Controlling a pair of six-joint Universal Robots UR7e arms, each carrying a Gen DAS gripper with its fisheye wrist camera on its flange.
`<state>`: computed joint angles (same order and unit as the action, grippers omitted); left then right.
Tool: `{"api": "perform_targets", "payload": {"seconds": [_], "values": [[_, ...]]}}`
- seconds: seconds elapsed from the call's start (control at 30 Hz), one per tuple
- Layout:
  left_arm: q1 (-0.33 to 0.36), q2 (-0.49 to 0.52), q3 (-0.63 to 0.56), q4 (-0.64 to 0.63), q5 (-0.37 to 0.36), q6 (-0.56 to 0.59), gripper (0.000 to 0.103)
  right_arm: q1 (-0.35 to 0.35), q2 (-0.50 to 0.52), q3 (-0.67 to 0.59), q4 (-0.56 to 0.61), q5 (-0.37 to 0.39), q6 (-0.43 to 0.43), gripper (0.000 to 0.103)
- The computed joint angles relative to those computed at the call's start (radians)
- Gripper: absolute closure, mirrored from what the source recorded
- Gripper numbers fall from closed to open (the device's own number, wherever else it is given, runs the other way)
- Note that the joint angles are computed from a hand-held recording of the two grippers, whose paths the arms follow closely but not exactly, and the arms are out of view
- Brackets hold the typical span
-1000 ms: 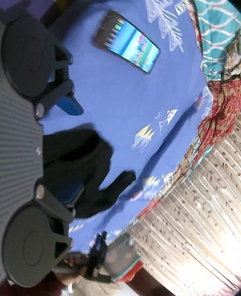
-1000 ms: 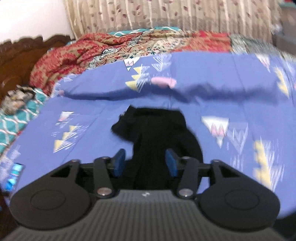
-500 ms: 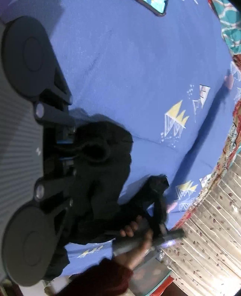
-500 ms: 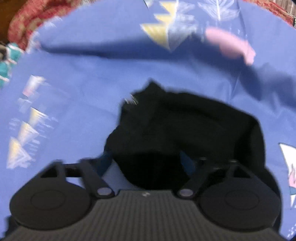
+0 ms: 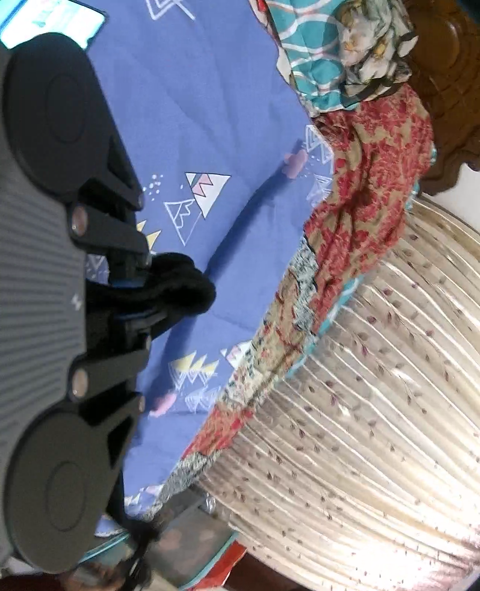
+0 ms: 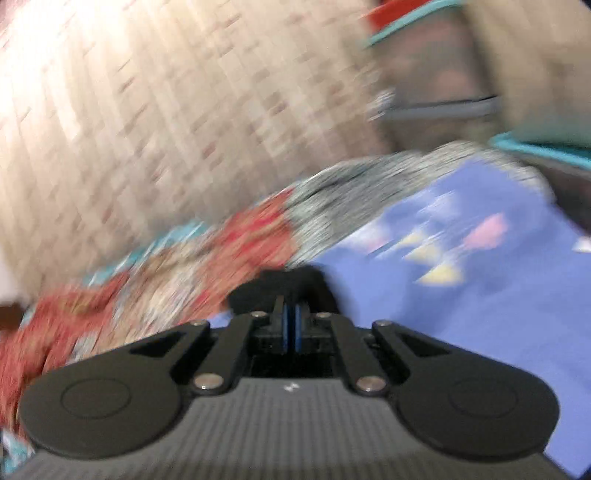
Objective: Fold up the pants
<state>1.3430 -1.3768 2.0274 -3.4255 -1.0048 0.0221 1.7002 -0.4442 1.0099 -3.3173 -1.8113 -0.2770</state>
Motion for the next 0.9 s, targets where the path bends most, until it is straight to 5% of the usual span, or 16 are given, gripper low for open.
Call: {"api": "perform_targets", "payload": {"seconds": [0.17,0.3,0.4,0.5,0.63,0.73,0.9], "values": [[0.077,0.119,-0.152,0.13,0.004,-0.027,0.093,-0.043,-0.036,0.024,-0.083,-0.09,0.058,0.097],[0.121,0.259,-0.302,0.252,0.01,-0.026,0.085,-0.088,0.022,-0.055,-0.002,-0.179,0.113,0.096],[0.123,0.305,-0.35,0.394,0.071,-0.122,0.075,-0.106,0.071,-0.128,0.182,-0.292,0.194,0.085],[0.102,0.253,-0.272,0.371,0.062,-0.104,0.061,-0.141,-0.012,0.032,0.156,-0.203,0.276,0.079],[0.043,0.112,-0.076,0.251,0.114,-0.065,0.039,-0.167,-0.156,0.286,0.061,-0.131,0.216,0.066],[0.024,-0.003,0.051,0.303,0.1,-0.196,0.027,-0.206,-0.28,0.487,0.008,-0.025,0.172,0.065],[0.029,-0.085,0.165,0.405,0.045,-0.417,0.015,-0.247,-0.403,0.723,-0.145,0.015,0.131,0.061]]}}
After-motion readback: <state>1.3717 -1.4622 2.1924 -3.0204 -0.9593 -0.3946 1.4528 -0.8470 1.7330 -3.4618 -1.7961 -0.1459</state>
